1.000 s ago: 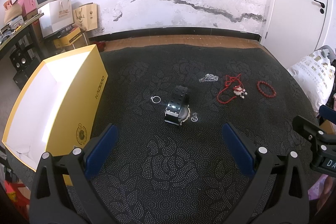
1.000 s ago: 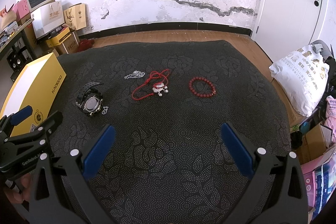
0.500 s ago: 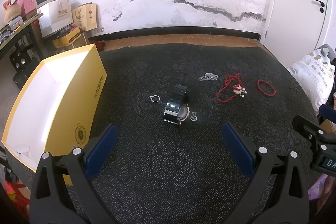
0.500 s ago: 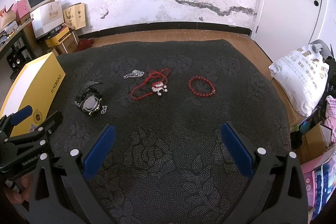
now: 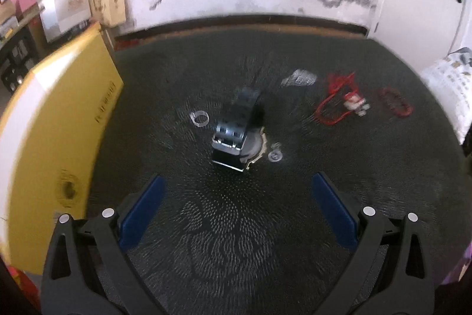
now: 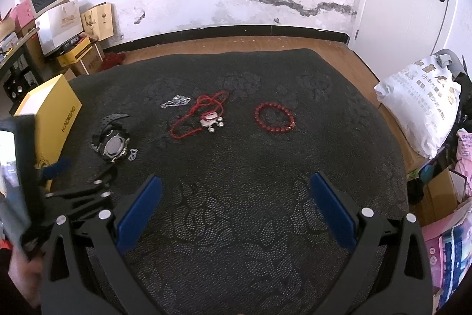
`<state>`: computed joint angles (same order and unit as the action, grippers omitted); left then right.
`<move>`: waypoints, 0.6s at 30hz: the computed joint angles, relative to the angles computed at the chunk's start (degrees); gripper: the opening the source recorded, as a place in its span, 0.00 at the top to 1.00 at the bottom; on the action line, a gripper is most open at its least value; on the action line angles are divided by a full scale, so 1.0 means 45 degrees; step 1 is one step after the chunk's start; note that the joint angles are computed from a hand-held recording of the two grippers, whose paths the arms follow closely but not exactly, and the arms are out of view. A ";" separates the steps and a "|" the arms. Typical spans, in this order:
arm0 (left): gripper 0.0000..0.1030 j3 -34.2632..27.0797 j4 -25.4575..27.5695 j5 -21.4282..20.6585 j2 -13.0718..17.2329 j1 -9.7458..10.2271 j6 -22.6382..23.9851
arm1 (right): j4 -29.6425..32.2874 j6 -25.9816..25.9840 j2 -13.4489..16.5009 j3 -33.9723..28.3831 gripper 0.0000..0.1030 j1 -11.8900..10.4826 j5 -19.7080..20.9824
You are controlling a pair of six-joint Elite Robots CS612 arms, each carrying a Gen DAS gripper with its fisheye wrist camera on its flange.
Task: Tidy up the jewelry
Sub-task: 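Lower the left tool onto the black watch and close on it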
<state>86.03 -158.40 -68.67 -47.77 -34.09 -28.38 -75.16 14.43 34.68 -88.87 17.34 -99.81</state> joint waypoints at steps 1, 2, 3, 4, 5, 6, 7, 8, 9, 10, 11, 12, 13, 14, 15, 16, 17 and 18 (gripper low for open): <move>0.06 -0.0206 0.0333 -0.0069 0.0181 0.0068 -0.0132 | 0.0000 -0.0024 -0.0004 0.0013 0.06 -0.0026 0.0054; 0.06 -0.0476 0.0945 -0.0280 0.0337 0.0162 -0.0423 | -0.0002 -0.0047 -0.0008 0.0027 0.06 -0.0036 0.0051; 0.06 -0.0592 0.1024 -0.0501 0.0425 0.0239 -0.0630 | 0.0020 -0.0081 -0.0024 0.0057 0.06 -0.0044 0.0045; 0.06 -0.0556 0.0642 -0.0538 0.0481 0.0284 -0.0781 | 0.0059 -0.0156 -0.0048 0.0091 0.06 -0.0062 0.0108; 0.06 -0.0506 0.0141 -0.0308 0.0545 0.0300 -0.0850 | 0.0055 -0.0196 -0.0059 0.0108 0.06 -0.0071 0.0140; 0.06 -0.0561 0.0174 -0.0222 0.0592 0.0322 -0.0830 | 0.0033 -0.0221 -0.0063 0.0108 0.06 -0.0074 0.0129; 0.06 -0.0674 0.0400 -0.0379 0.0624 0.0373 -0.0809 | 0.0027 -0.0239 -0.0068 0.0106 0.06 -0.0074 0.0128; 0.06 -0.0737 0.0455 -0.0676 0.0645 0.0432 -0.0710 | 0.0041 -0.0294 -0.0078 0.0104 0.06 -0.0086 0.0225; 0.06 -0.0752 0.0407 -0.0635 0.0662 0.0440 -0.0591 | 0.0043 -0.0374 -0.0082 0.0102 0.06 -0.0093 0.0326; 0.06 -0.0745 0.0377 -0.0336 0.0673 0.0404 -0.0470 | 0.0053 -0.0455 -0.0089 0.0103 0.06 -0.0093 0.0388; 0.06 -0.0753 0.0286 -0.0263 0.0703 0.0394 -0.0159 | 0.0050 -0.0507 -0.0092 0.0107 0.06 -0.0093 0.0428; 0.06 -0.0815 0.0279 -0.0318 0.0761 0.0404 0.0135 | 0.0035 -0.0577 -0.0104 0.0127 0.06 -0.0096 0.0481; 0.08 -0.0880 0.0362 -0.0298 0.0806 0.0411 0.0229 | 0.0024 -0.0652 -0.0119 0.0156 0.06 -0.0090 0.0511; 0.18 -0.0912 0.0297 -0.0222 0.0865 0.0421 0.0249 | 0.0016 -0.0676 -0.0132 0.0174 0.06 -0.0089 0.0530; 0.21 -0.0895 0.0102 -0.0314 0.0893 0.0452 0.0331 | 0.0008 -0.0693 -0.0142 0.0192 0.06 -0.0088 0.0574; 0.23 -0.0879 -0.0107 -0.0322 0.0928 0.0475 0.0352 | 0.0003 -0.0717 -0.0150 0.0207 0.06 -0.0087 0.0614; 0.27 -0.0878 -0.0122 -0.0372 0.0933 0.0494 0.0367 | 0.0007 -0.0743 -0.0158 0.0225 0.06 -0.0087 0.0630; 0.31 -0.0878 -0.0272 -0.0349 0.0962 0.0502 0.0443 | 0.0014 -0.0777 -0.0165 0.0244 0.06 -0.0084 0.0649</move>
